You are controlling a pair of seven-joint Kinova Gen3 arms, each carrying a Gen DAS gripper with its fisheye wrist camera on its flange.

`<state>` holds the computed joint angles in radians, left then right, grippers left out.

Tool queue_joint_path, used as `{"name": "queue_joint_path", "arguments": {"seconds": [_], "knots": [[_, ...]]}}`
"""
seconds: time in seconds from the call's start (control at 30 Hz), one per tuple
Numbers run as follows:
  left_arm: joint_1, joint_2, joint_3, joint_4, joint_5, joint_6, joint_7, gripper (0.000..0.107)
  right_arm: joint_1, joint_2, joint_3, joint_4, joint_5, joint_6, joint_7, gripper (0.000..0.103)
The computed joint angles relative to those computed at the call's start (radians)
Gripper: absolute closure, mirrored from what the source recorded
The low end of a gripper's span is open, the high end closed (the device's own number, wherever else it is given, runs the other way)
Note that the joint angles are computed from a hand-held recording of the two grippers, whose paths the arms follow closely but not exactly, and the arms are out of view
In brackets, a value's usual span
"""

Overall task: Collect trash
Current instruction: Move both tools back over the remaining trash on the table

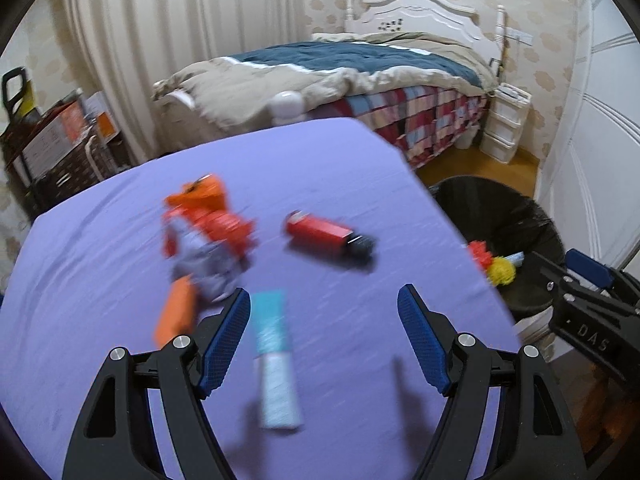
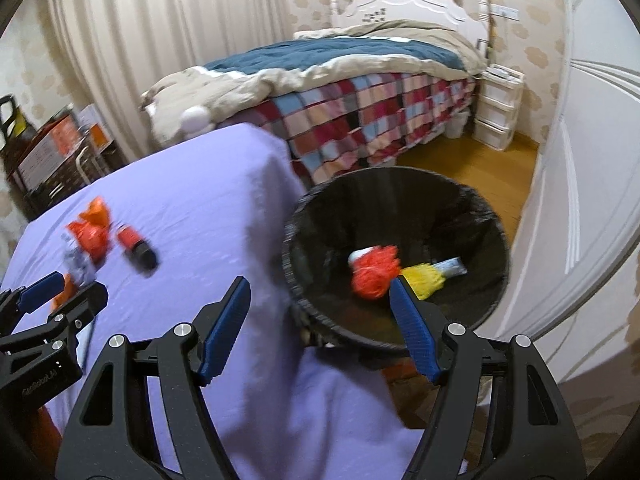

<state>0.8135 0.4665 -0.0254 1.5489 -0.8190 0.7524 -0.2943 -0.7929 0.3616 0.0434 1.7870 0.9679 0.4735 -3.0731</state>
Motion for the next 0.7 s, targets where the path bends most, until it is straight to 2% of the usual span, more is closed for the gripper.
{"name": "queue_joint_path", "arguments": {"seconds": [0.13,0.33,0.57,0.6,0.7], "knots": [[-0.005,-0.049,-0.015,0.091,-0.008,0.013,0.083,0.034,-0.008,0.014,-0.033,-0.028,-0.040,-0.007,0.068,0.033],[-0.059,-0.083,0.006,0.170,-0.030,0.024,0.167,0.034,-0.046,0.050,-0.040,-0.094,-0.097,0.002,0.182,0.033],[-0.126,-0.084,0.027,0.190,-0.031,-0.020,0.164,0.034,-0.074,0.097,-0.022,-0.168,-0.189,0.029,0.301,0.033],[-0.133,-0.085,0.027,0.192,-0.026,-0.028,0.159,0.035,-0.076,0.101,-0.020,-0.176,-0.201,0.034,0.314,0.033],[-0.157,-0.085,0.030,0.196,-0.005,-0.059,0.124,0.048,-0.083,0.110,-0.009,-0.194,-0.227,0.042,0.344,0.033]]}}
